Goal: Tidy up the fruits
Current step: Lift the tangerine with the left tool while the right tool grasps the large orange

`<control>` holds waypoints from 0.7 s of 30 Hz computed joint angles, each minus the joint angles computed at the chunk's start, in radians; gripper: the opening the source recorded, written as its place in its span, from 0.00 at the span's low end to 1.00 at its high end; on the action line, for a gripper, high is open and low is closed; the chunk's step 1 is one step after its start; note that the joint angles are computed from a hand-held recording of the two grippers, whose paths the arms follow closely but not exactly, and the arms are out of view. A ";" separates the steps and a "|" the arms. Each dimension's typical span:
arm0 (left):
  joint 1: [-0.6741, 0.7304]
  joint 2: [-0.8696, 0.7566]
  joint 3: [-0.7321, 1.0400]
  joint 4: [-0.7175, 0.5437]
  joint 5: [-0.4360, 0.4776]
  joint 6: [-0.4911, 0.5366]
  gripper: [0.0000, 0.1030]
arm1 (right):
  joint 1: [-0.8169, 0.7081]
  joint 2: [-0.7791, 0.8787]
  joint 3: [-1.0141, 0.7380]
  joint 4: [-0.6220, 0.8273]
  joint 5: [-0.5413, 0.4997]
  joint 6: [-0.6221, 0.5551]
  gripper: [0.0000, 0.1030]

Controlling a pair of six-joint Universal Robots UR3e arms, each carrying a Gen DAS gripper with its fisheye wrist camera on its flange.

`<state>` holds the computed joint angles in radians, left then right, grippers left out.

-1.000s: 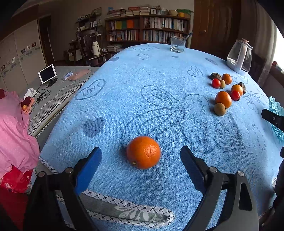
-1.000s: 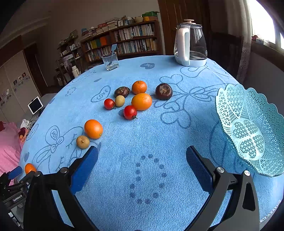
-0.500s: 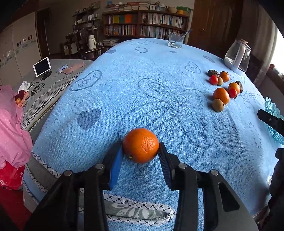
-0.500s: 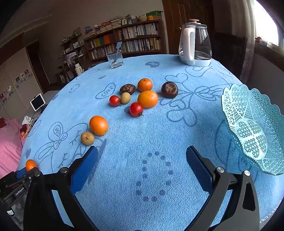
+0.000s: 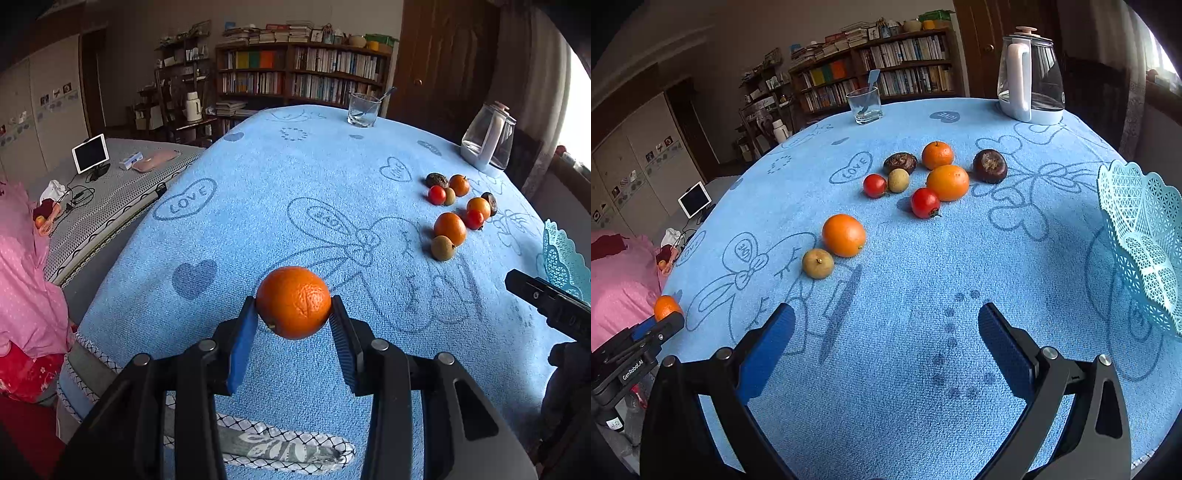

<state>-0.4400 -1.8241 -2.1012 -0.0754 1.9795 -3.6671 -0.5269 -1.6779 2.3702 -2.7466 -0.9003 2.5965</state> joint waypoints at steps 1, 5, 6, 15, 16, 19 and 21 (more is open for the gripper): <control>0.000 0.001 0.000 0.002 0.001 0.003 0.39 | 0.013 0.003 0.001 0.000 -0.004 -0.001 0.98; 0.014 0.025 -0.016 0.000 0.001 0.006 0.39 | 0.067 0.037 -0.028 -0.030 -0.024 0.034 0.98; 0.018 0.032 -0.023 0.002 0.008 0.002 0.39 | 0.079 0.056 -0.051 -0.029 -0.025 0.053 0.98; 0.062 0.085 -0.088 0.026 0.032 -0.012 0.39 | 0.223 0.293 -0.369 0.037 -0.077 0.268 0.97; 0.070 0.087 -0.096 0.032 0.027 -0.010 0.39 | 0.243 0.319 -0.398 0.029 -0.098 0.292 0.96; 0.087 0.090 -0.107 0.037 0.013 -0.011 0.39 | 0.306 0.398 -0.476 -0.006 -0.180 0.364 0.88; 0.097 0.093 -0.111 0.037 0.007 -0.012 0.39 | 0.339 0.445 -0.524 -0.011 -0.228 0.401 0.83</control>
<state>-0.3431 -1.7312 -2.2126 -0.0381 1.9862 -3.6790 -0.1881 -1.2325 1.8461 -2.7578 -1.1287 2.9978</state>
